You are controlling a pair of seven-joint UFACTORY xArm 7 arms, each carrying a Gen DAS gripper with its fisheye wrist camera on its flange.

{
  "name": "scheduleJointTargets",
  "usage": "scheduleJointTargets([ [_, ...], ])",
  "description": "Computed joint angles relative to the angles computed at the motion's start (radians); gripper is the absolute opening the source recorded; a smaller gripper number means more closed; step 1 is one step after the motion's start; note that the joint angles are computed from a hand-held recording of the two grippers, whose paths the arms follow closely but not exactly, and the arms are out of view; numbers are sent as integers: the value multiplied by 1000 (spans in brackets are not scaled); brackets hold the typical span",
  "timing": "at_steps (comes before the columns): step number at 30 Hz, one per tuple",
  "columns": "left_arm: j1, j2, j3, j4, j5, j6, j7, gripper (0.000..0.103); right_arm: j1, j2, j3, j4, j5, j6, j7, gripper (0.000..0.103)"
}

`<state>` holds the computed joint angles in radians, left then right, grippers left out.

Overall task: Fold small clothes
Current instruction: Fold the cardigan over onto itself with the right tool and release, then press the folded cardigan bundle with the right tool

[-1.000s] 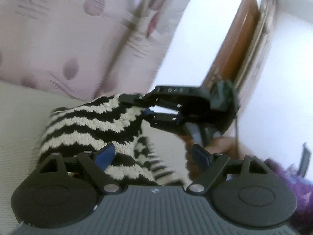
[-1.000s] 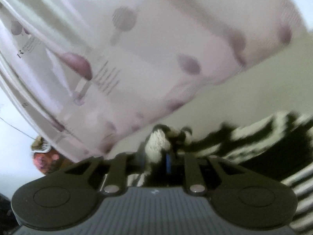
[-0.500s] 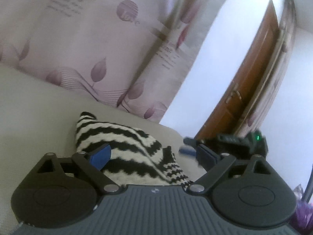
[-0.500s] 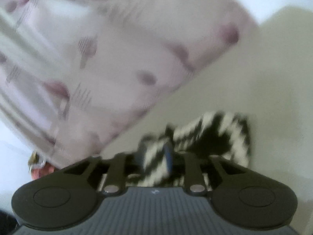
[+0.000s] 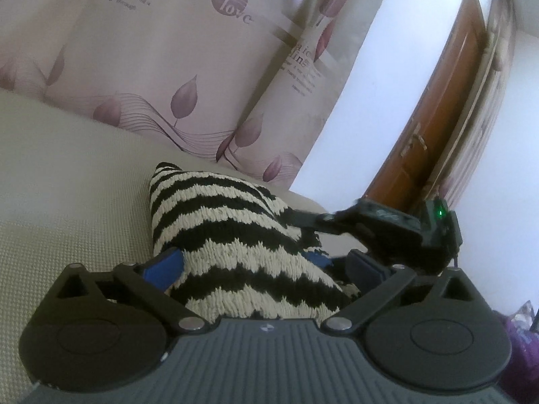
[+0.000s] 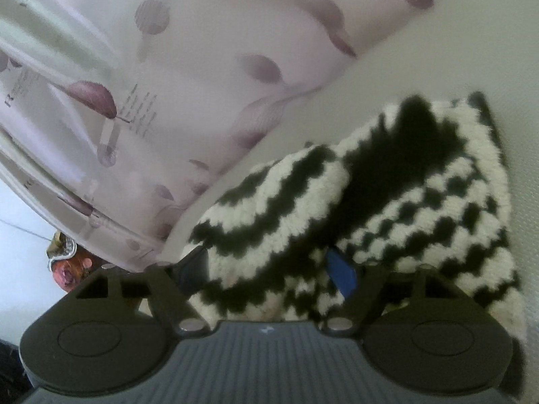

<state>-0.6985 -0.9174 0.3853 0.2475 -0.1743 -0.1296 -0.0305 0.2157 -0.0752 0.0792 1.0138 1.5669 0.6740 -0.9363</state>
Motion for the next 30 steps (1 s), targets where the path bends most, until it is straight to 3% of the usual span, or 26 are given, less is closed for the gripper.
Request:
scheduleJointTargets([
  [1, 8, 1, -9, 2, -1, 5, -4, 101, 6, 1, 10, 3, -38, -32, -7, 33],
  [2, 24, 4, -26, 7, -3, 13, -12, 101, 13, 1, 18, 4, -61, -64, -14, 23],
  [4, 48, 0, -53, 18, -4, 26, -22, 101, 23, -8, 23, 0, -52, -107, -61, 16],
  [7, 72, -9, -86, 37, -1, 24, -28, 102, 21, -69, 0, -15, 46, -136, -192, 15],
  [9, 54, 1, -85, 59, 8, 13, -21, 103, 7, -93, -18, -9, 17, -129, -193, 15],
  [12, -4, 52, -67, 100, 25, -10, -4, 103, -12, -109, -39, 7, -84, -146, -172, 15],
  [15, -48, 127, -66, 130, 45, -56, -2, 103, -37, -82, -61, 30, -239, -125, -66, 15],
  [19, -102, 209, -49, 146, 107, -133, 2, 102, -44, -53, -50, 14, -494, -187, 46, 15],
  [20, -111, 227, -44, 146, 133, -154, 8, 101, -78, -45, -9, 4, -537, -207, 51, 15],
  [21, -114, 245, -41, 150, 159, -166, 13, 100, -71, -39, -10, -3, -539, -221, 46, 15],
  [23, -122, 271, -28, 157, 205, -160, 16, 95, -22, -42, -64, -10, -423, -214, -20, 17],
  [25, -177, 277, 32, 169, 242, -121, 15, 88, -25, -51, -73, -19, -342, -220, -16, 23],
  [27, -198, 279, 57, 159, 247, -137, 19, 88, -20, -86, -73, -46, -242, -268, -30, 24],
  [30, -211, 278, 83, 142, 257, -166, -2, 88, -11, -202, -103, -124, -88, -219, -136, 24],
])
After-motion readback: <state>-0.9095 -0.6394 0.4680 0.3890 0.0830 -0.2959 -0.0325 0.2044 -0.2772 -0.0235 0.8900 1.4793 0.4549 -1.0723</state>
